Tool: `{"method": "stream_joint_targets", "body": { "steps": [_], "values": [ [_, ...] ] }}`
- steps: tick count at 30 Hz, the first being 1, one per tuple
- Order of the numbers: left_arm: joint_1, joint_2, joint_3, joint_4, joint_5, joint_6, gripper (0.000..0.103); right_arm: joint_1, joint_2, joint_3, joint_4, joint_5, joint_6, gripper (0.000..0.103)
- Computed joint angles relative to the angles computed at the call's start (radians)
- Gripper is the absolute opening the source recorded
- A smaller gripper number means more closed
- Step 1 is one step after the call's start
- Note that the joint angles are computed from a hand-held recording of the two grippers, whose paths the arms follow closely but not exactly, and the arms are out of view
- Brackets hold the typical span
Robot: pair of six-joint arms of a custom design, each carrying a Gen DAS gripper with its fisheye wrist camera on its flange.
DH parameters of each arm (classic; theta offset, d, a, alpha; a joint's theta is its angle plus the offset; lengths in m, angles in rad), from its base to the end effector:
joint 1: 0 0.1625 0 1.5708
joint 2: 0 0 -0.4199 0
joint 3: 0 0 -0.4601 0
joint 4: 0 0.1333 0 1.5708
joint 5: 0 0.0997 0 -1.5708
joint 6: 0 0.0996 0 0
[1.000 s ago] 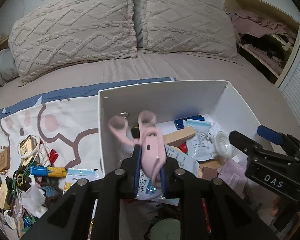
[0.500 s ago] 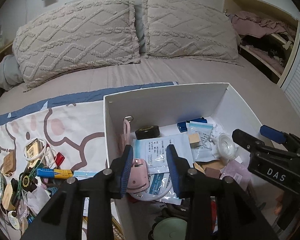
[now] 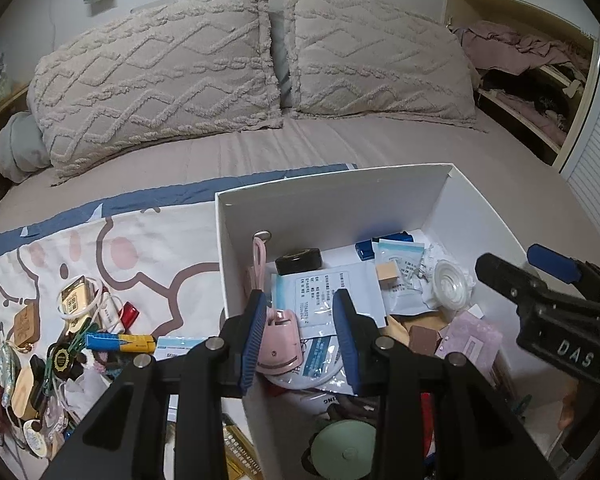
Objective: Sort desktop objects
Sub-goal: 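Raise both open tools up out of the shoebox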
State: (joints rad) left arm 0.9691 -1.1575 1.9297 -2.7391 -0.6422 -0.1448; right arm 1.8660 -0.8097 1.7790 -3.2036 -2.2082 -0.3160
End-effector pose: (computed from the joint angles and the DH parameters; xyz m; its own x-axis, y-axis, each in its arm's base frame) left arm -0.1715 -0.6261 0.2095 -0.7370 -0.0263 -0.6754 0.4203 0.7648 -0.4884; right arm 0.2680 -0.6270 0.0855 -0.7609 -0.1232 0.6370 -0.4899 0.7528 -0.4397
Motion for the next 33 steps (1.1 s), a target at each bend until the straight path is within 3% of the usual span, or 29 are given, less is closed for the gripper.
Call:
{"method": "stream_joint_targets", "body": {
  "steps": [7,11,15,17,21,28,32,33],
  "values": [
    [-0.017,-0.047,0.039,0.022,0.018,-0.025,0.034,0.017,-0.04,0.046,-0.013,-0.021,0.005,0.082],
    [-0.031,-0.081,0.07,0.037,0.022,-0.04,0.045,0.031,-0.062,0.077,-0.018,-0.037,0.006,0.082],
    [-0.05,-0.117,0.1,0.055,0.022,-0.058,0.047,0.044,-0.075,0.102,-0.031,-0.05,0.003,0.082],
    [-0.059,-0.132,0.113,0.058,0.024,-0.063,0.058,0.049,-0.082,0.115,-0.031,-0.052,0.009,0.082],
    [-0.08,-0.166,0.138,0.064,0.032,-0.068,0.062,0.063,-0.088,0.135,-0.036,-0.061,0.016,0.082],
    [-0.104,-0.214,0.184,0.041,0.06,-0.079,0.095,0.092,-0.097,0.168,-0.062,-0.073,0.02,0.082],
    [-0.108,-0.234,0.199,0.049,0.062,-0.075,0.102,0.114,-0.089,0.183,-0.151,-0.106,-0.006,0.102],
    [-0.109,-0.239,0.203,0.05,0.062,-0.073,0.102,0.117,-0.087,0.185,-0.168,-0.115,-0.016,0.103]
  ]
}}
